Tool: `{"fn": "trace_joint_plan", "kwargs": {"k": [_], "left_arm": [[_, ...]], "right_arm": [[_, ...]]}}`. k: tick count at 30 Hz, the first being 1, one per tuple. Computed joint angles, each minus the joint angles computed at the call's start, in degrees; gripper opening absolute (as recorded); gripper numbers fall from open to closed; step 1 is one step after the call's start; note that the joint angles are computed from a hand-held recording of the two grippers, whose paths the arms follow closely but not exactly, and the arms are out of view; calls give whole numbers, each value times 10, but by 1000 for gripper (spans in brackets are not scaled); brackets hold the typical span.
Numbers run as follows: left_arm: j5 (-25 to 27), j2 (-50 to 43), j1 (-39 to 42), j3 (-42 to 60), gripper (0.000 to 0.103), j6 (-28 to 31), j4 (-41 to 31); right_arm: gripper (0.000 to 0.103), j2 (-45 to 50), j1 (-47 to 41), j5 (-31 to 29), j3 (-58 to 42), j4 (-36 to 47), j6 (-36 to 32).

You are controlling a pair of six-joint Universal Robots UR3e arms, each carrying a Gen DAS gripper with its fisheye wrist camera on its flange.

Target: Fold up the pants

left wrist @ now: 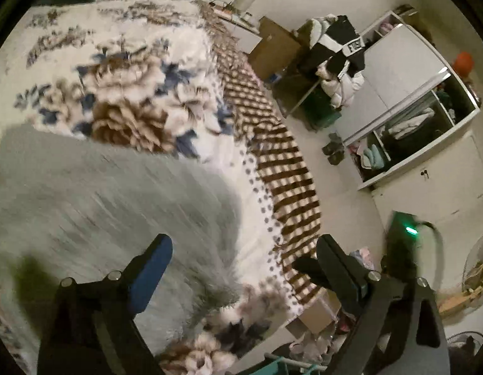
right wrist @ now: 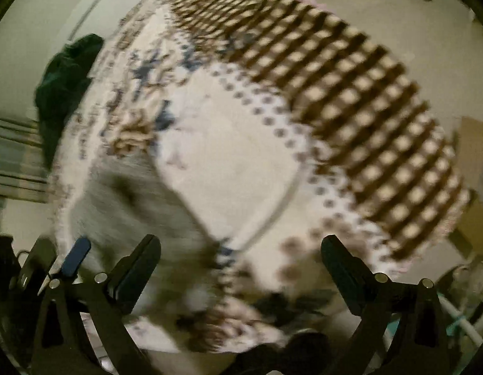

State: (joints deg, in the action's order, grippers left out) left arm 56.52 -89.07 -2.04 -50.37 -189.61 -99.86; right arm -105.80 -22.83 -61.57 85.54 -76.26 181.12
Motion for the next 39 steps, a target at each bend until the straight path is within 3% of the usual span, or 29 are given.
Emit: {"fn": "trace_joint_plan", "kwargs": {"k": [6,9,11,12,13,14,18,21,22,23,24,25,28,31,32,33,34,36,39], "left_arm": [[17,32,216,98,94,140,-212],[78,47,288,42,94,188,-199],[85,42,321,14,94,207,-195],[84,42,331,-2,94,213,-188],[81,37,336,-9,94,215,-182],[72,33,339,-13,94,220,-180],[40,10,325,-30,94,195,-152],[49,-32,280,-49,94,180,-126],[59,-41,266,-59,94,172,-115],[49,-45,259,-73,94,172,-107],[50,-49,253,-79,94,168,-101],[61,-52,244,-78,94,158,-94],[67,-51,239,-76,94,156,-89],[67,-49,244,-97,94,153,-76],[70,-50,245,-101,95,152,-72],[77,-54,244,-102,96,150,-69],[83,-59,246,-97,96,149,-73],[78,-71,254,-61,96,152,-107],[49,-86,257,42,94,166,-169]], "right_arm": [[103,97,90,108,-1,-111,41],[103,176,137,129,3,-181,74],[101,212,152,155,3,-205,90],[90,222,156,160,0,-208,96],[55,222,159,169,3,-223,104],[32,224,168,144,-13,-224,113],[24,193,151,108,-45,-209,137],[26,187,127,40,-76,-187,135],[32,202,131,-1,-99,-175,130],[48,226,131,-35,-130,-138,115],[54,249,133,-64,-161,-98,115],[54,249,132,-78,-168,-88,124],[63,168,103,-26,-98,-131,115],[70,92,60,139,17,-131,57],[70,91,73,148,41,-125,49],[70,104,99,109,49,-120,49],[70,124,135,22,47,-127,74],[71,153,171,-84,48,-129,110],[71,106,146,-46,73,-152,118]]}}
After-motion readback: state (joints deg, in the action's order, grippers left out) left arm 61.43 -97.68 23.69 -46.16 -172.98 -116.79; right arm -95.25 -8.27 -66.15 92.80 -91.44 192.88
